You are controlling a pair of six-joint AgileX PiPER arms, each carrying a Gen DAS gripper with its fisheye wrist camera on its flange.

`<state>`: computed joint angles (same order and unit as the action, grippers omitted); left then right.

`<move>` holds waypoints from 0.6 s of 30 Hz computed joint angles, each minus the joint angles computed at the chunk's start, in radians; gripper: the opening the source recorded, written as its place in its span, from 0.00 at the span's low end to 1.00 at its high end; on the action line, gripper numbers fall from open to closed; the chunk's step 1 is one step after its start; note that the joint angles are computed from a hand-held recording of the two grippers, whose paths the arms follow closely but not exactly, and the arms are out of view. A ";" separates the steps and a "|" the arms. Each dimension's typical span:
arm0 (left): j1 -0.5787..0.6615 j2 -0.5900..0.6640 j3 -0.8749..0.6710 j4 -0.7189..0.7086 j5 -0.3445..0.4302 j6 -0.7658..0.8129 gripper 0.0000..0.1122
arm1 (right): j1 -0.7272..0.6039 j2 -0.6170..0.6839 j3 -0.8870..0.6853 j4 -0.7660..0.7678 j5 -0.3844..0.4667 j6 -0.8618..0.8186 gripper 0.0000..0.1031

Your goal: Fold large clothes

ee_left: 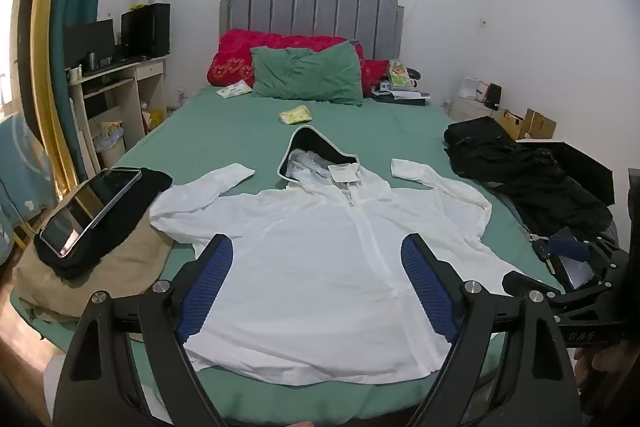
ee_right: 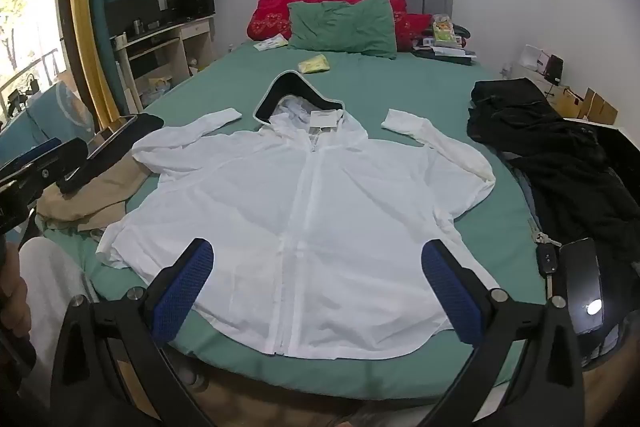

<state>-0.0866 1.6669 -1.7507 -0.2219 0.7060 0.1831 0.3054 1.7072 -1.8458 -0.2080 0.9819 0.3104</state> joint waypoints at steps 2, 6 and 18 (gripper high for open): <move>0.001 -0.005 0.005 -0.002 -0.001 -0.001 0.79 | -0.003 0.001 -0.001 0.007 -0.002 -0.005 0.99; -0.001 0.009 -0.023 0.009 0.025 -0.018 0.79 | -0.009 0.003 -0.006 0.013 -0.002 -0.014 0.99; -0.001 0.030 -0.065 0.013 0.037 -0.022 0.79 | -0.011 0.009 -0.024 0.010 0.008 -0.020 0.99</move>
<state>-0.0877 1.6969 -1.8152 -0.2088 0.7429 0.1607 0.2946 1.7165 -1.8703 -0.1979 0.9895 0.2908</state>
